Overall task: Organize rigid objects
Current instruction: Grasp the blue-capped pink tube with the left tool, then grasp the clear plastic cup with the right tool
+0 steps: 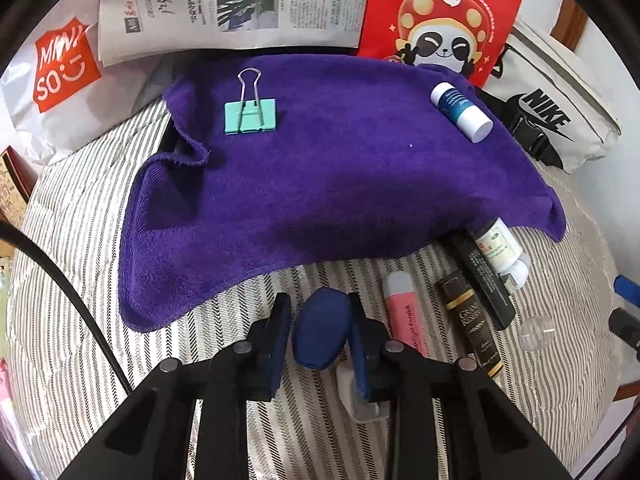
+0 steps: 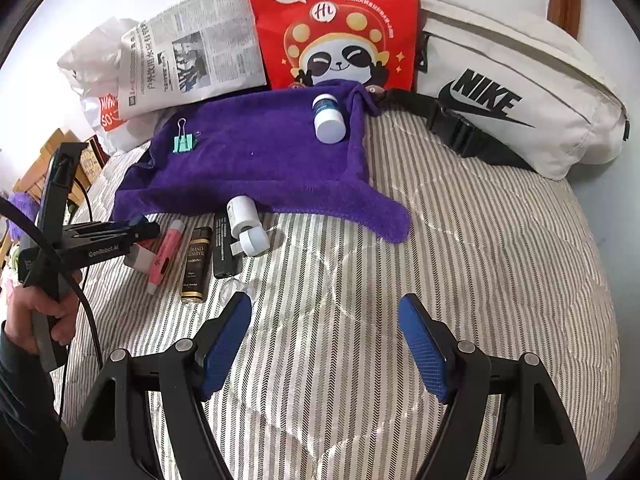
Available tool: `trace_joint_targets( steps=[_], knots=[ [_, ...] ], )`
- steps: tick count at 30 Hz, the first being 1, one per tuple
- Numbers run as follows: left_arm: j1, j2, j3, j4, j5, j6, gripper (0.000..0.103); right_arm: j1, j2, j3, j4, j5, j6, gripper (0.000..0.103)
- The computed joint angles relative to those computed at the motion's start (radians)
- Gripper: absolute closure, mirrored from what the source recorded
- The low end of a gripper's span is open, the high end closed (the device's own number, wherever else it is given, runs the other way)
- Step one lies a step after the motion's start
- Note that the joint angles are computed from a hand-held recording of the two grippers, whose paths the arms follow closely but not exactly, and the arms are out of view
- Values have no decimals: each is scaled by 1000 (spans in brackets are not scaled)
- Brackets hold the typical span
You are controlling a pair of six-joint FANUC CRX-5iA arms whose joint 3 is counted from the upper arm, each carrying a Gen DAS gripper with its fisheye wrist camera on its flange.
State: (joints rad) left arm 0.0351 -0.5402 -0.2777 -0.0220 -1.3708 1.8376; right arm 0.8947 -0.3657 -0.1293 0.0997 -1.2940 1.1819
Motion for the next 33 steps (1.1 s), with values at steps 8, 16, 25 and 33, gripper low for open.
trace_joint_targets(
  steps=[8, 16, 25, 33],
  knots=[
    [35, -30, -13, 0, -12, -25, 81, 13, 26, -2, -4, 7, 8, 27],
    [124, -98, -33, -21, -62, -62, 81, 32, 59, -14, 9, 74, 24, 28],
    [259, -182, -102, 54, -56, -121, 81, 21, 70, 3, -94, 73, 101, 29],
    [244, -183, -104, 47, -48, -110, 81, 79, 89, -40, -21, 110, 29, 40]
  ],
)
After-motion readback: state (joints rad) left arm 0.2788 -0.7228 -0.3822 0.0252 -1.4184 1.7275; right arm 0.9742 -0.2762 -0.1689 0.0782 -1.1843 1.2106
